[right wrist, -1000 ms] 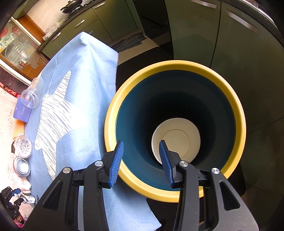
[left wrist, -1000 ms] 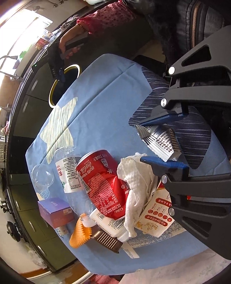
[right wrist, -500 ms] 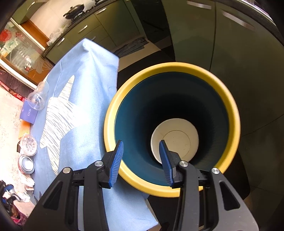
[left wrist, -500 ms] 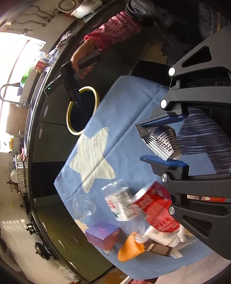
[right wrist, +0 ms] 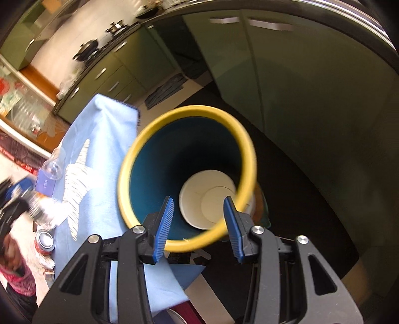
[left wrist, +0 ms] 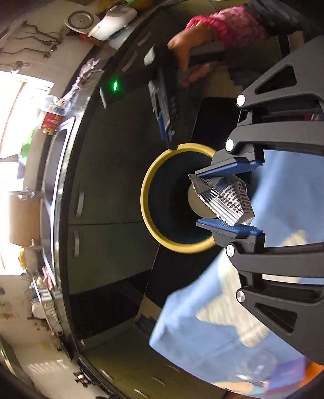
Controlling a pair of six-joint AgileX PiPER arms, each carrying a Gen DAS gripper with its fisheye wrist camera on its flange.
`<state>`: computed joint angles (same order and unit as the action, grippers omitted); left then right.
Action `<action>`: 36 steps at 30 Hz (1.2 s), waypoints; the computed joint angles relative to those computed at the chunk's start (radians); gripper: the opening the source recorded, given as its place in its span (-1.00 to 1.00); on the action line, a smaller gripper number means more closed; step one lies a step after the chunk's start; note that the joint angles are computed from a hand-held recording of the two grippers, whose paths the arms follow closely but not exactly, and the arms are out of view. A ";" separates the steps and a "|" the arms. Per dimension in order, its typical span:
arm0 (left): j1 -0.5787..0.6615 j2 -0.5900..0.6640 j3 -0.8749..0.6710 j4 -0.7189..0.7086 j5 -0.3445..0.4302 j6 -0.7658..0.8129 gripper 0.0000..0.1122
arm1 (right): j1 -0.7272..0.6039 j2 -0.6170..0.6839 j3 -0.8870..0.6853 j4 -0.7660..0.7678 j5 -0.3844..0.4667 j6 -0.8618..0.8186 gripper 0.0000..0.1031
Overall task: Collect trash
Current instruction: 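Carry the milk carton to the bin with the left gripper and release it, then grasp the Nongfu Spring water bottle with the right gripper and lift it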
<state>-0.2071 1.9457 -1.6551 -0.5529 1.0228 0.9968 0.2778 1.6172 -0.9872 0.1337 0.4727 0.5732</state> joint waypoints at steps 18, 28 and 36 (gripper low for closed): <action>-0.006 0.098 -0.134 -0.047 0.048 -0.108 0.26 | -0.030 -0.048 0.104 0.048 -0.035 -0.047 -0.11; 0.580 -0.275 0.134 -0.235 0.174 0.141 0.58 | 0.190 0.107 -0.215 -0.009 0.095 -0.092 -0.11; 1.035 -0.259 0.165 -0.279 0.176 0.375 0.69 | 0.366 0.422 -0.805 0.055 0.358 -0.335 -0.04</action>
<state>0.8283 1.6871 -1.4901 -0.8316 1.1988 1.3721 0.6439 2.0397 -1.7926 0.1883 0.8312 0.2377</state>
